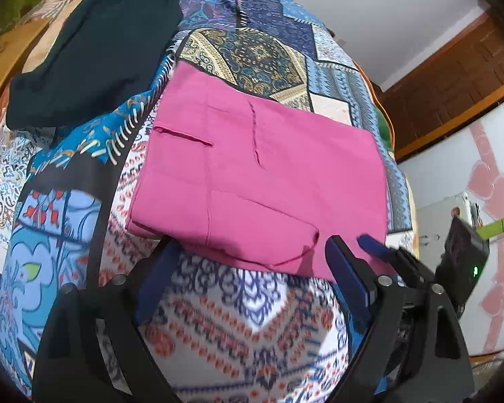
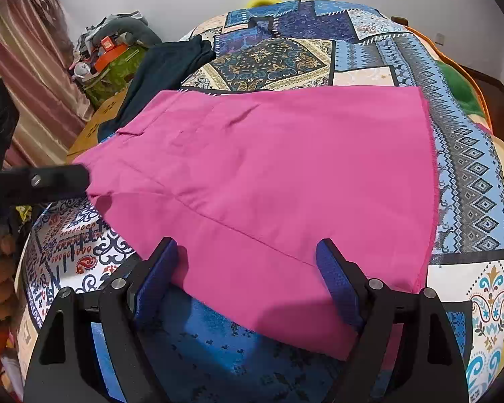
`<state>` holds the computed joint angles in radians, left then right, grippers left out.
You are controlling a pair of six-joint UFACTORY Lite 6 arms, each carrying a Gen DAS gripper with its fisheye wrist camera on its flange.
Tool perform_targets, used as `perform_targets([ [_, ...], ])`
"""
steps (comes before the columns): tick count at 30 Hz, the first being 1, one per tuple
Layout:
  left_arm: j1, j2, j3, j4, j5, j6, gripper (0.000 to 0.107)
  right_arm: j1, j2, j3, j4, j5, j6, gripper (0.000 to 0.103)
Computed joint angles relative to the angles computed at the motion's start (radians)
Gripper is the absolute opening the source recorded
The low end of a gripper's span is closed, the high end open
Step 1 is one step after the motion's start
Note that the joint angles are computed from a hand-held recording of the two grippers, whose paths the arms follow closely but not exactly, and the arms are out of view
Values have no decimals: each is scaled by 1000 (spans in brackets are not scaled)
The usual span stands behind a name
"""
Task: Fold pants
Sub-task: 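Lower the left gripper to the pink trousers' folded edge and close it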
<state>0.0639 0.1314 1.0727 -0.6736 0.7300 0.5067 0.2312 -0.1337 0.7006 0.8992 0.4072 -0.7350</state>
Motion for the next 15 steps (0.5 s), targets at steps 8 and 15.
perform_targets([
  [8, 70, 188, 164, -96, 43, -24, 71, -17, 0, -11, 46, 14, -42, 82],
  [15, 110, 310, 287, -127, 122, -52, 68, -23, 4, -12, 76, 21, -75, 83],
])
